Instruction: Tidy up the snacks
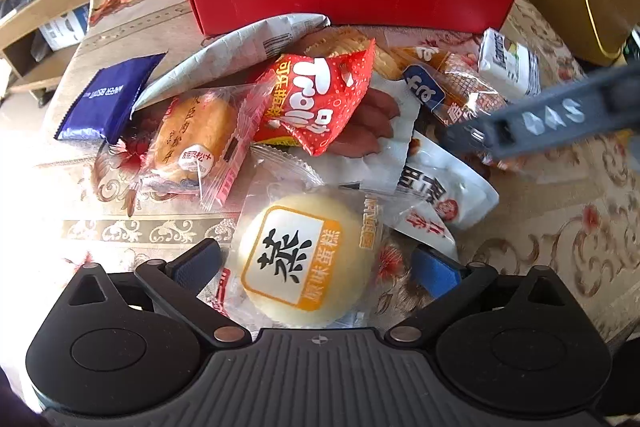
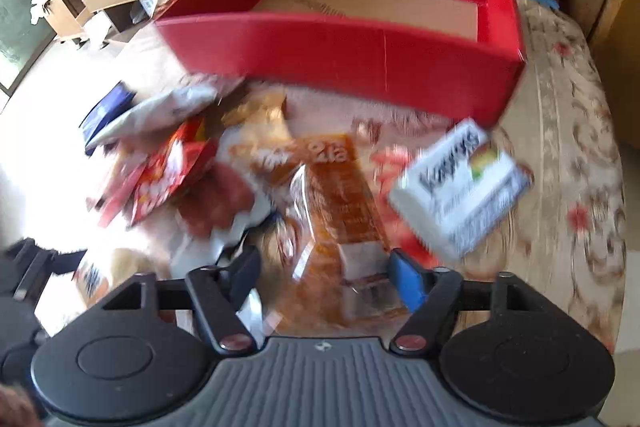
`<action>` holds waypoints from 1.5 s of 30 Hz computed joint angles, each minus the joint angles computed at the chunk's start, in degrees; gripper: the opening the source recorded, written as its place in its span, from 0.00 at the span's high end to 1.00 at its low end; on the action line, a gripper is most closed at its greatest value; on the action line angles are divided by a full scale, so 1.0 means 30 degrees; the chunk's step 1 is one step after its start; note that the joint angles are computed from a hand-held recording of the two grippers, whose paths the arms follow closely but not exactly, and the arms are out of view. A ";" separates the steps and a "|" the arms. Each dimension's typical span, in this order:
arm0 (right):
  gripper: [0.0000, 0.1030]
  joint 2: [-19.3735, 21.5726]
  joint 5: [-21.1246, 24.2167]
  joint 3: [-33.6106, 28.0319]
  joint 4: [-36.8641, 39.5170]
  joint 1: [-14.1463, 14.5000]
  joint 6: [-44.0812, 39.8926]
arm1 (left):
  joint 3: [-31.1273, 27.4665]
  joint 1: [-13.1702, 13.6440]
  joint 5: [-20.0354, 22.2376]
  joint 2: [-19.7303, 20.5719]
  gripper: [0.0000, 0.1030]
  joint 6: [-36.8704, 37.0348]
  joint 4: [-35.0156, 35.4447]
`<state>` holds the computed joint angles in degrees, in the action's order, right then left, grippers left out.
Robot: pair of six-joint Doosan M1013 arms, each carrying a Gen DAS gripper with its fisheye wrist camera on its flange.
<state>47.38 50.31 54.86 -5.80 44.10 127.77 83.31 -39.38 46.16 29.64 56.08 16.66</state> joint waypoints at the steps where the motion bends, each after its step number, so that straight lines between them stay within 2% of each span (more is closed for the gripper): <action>1: 0.44 -0.0184 -0.0117 0.0303 0.0275 -0.0009 -0.0019 | 0.0074 -0.0013 -0.0039 -0.0035 0.01 0.0024 0.0078; 4: 0.43 -0.0468 -0.0933 0.0877 0.1784 -0.0296 -0.0390 | 0.0205 0.0078 -0.0163 -0.0129 0.01 0.0211 -0.0190; 9: 0.40 0.0501 0.0385 -0.0875 0.0041 -0.0159 -0.0324 | 0.0192 0.0119 -0.0054 -0.0162 0.01 0.0153 -0.0255; 10: 0.33 0.0682 0.0516 -0.1166 0.0089 -0.0123 -0.0762 | 0.0184 0.0095 0.0034 -0.0146 0.01 0.0088 -0.0064; 13: 0.26 0.0777 0.0485 -0.1243 -0.0683 0.0067 -0.0826 | 0.0250 0.0105 0.0116 -0.0188 0.01 -0.0013 0.0063; 19: 0.12 0.0367 -0.1263 -0.0151 -0.0506 0.0060 -0.0759 | 0.0408 0.0155 0.0202 -0.0288 0.00 -0.0022 0.0228; 21: 0.13 0.0474 -0.0771 -0.0398 -0.0905 0.0174 -0.1023 | 0.0395 0.0139 0.0235 -0.0279 0.00 0.0050 0.0231; 25: 0.22 0.0690 0.0898 -0.0919 -0.2371 0.0664 -0.1977 | 0.0384 0.0226 0.0322 -0.0310 0.00 0.0583 -0.0160; 32: 0.40 0.0221 0.0839 -0.0238 -0.2602 0.0750 -0.2018 | 0.0425 0.0406 0.0662 -0.0454 0.02 0.1793 -0.0977; 36: 0.40 0.0260 0.0946 -0.0267 -0.2880 0.0855 -0.1925 | 0.0604 0.0448 0.0720 -0.0530 0.00 0.2883 -0.1436; 39: 0.37 0.0394 0.1191 -0.0541 -0.2825 0.0863 -0.1841 | 0.0810 0.0430 0.0390 -0.0618 0.00 0.2890 -0.1291; 43: 0.33 0.0349 0.0813 -0.0314 -0.3215 0.0885 -0.1239 | 0.0928 0.0394 0.0243 -0.0692 0.00 0.2722 -0.1122; 45: 0.37 0.0282 0.0810 -0.0213 -0.3468 0.0945 -0.1065 | 0.1023 0.0384 0.0133 -0.0771 0.03 0.2500 -0.1000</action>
<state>48.22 52.74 54.23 -16.20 46.93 124.57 86.38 -38.23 46.56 27.33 63.58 13.66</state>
